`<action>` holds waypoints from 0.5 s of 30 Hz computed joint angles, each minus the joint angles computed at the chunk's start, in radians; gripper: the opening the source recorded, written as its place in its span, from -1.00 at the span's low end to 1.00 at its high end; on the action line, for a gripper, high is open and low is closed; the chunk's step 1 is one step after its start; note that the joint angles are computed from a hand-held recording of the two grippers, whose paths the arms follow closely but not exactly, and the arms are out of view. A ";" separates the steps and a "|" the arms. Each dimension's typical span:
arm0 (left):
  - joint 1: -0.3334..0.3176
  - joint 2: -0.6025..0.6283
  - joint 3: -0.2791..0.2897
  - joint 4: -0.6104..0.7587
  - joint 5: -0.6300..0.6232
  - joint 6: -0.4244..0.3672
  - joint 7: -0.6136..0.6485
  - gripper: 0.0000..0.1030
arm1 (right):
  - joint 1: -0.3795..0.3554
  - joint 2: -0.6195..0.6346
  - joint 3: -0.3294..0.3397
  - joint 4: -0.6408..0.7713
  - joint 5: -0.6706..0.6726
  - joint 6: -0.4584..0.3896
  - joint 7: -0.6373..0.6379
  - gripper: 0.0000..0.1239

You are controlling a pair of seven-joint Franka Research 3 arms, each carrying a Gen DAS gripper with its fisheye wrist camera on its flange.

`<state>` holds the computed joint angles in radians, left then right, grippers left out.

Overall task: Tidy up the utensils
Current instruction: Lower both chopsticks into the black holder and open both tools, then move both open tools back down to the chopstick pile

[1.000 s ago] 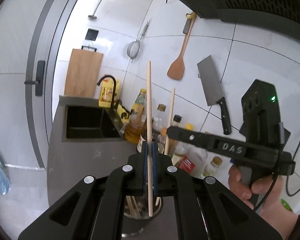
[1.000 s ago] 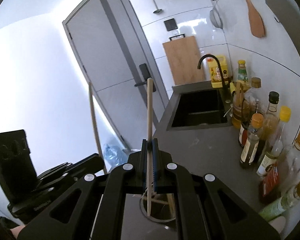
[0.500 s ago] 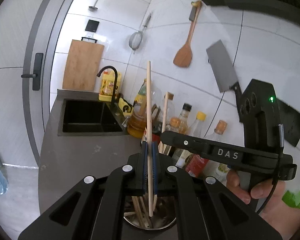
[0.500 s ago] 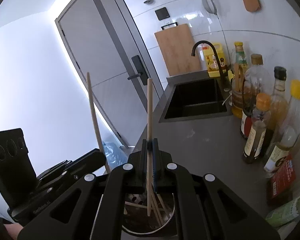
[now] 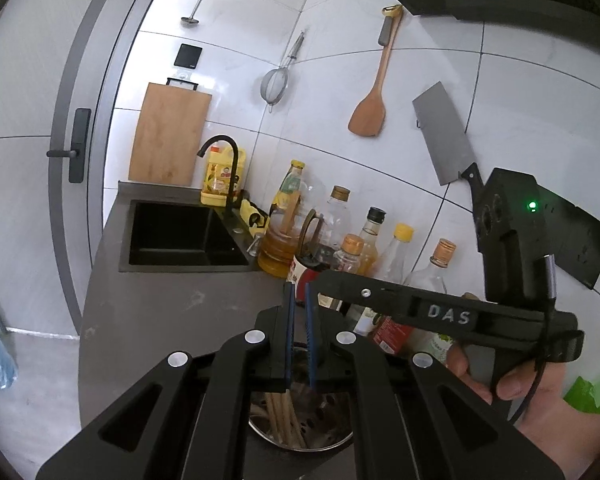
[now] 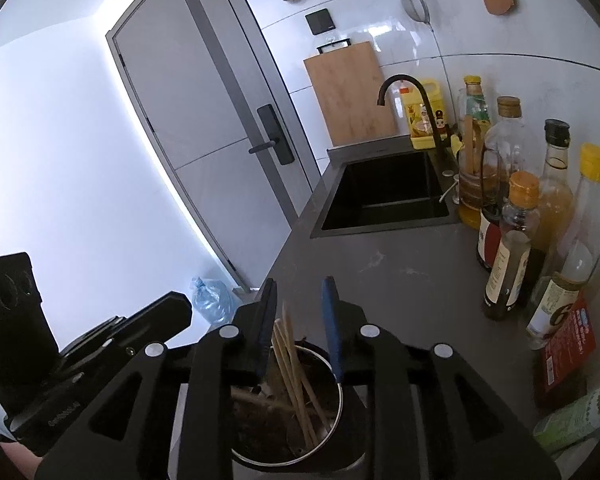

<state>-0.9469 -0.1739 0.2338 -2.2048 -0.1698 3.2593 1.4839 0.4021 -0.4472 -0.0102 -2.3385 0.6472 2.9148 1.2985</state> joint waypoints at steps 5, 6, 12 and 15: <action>0.054 -0.021 -0.050 -0.013 0.023 -0.007 -0.024 -0.91 | -0.001 -0.041 -0.006 -0.023 0.007 -0.010 0.024 -0.49; 0.068 -0.029 -0.064 -0.018 0.029 -0.006 -0.030 -0.91 | -0.008 -0.049 0.000 -0.027 0.002 -0.014 0.035 -0.49; 0.148 -0.078 -0.140 -0.050 0.078 -0.017 -0.089 -0.91 | -0.042 -0.107 0.038 -0.057 -0.060 -0.045 0.098 -0.47; 0.127 -0.108 -0.124 -0.065 0.094 -0.041 -0.096 -0.91 | -0.050 -0.139 0.051 -0.074 -0.083 -0.057 0.132 -0.48</action>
<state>-0.8204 -0.2815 0.1098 -2.2694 -0.0763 3.2181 1.3878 0.3523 -0.5860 0.0410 -2.4124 0.5637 2.8582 1.4308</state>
